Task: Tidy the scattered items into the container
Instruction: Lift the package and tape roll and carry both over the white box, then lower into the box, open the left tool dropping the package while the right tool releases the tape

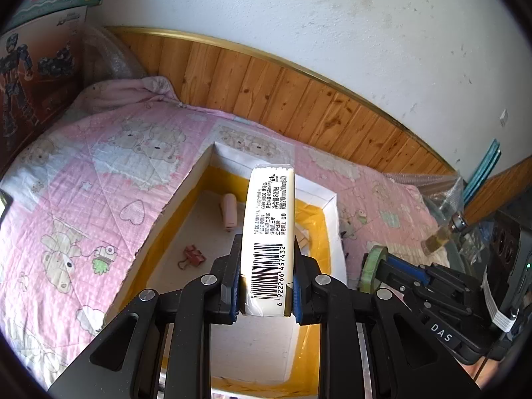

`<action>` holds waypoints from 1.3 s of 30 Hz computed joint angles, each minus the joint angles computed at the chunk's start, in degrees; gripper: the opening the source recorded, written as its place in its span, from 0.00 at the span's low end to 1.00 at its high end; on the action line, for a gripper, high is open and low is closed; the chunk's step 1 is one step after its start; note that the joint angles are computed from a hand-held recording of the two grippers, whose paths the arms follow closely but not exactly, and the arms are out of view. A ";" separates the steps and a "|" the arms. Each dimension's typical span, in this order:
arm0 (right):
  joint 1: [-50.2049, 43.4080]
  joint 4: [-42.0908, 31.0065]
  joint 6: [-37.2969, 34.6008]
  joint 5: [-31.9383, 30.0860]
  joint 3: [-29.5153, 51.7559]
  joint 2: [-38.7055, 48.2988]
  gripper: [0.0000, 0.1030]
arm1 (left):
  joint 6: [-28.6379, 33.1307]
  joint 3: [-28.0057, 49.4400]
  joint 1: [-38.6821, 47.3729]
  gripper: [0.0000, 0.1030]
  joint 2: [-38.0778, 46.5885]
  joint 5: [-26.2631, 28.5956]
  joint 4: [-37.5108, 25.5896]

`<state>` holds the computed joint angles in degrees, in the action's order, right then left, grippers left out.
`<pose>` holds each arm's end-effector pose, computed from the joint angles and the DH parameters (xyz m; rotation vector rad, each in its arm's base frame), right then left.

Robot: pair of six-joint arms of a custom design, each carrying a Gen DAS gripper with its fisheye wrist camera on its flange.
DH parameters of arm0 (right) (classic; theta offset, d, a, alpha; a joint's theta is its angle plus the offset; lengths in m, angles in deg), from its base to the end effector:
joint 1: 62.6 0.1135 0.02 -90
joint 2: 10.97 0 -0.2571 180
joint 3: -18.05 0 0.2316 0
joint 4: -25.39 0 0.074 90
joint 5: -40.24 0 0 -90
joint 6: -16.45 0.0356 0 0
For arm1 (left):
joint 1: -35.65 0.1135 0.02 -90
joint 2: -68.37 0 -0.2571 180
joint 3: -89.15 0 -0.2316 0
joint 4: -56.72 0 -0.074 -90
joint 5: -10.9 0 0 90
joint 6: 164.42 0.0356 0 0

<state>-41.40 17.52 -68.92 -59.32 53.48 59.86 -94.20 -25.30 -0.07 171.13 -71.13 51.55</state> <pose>0.1879 0.0792 0.1474 -0.4225 2.3124 0.4183 0.2747 -0.2036 0.1505 0.4043 2.3576 -0.6386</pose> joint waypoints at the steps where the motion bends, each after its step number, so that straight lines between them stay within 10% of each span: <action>1: 0.46 0.30 0.25 0.10 0.16 0.54 0.15 | 0.57 -0.05 0.39 0.23 0.01 -0.12 -0.32; 39: 12.49 7.49 3.91 5.49 3.01 15.68 0.15 | 13.11 11.38 1.60 0.23 16.47 -2.77 -11.75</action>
<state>-28.91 25.00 -65.02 -53.83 56.49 75.54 -81.09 -13.92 1.54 187.60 -73.90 39.80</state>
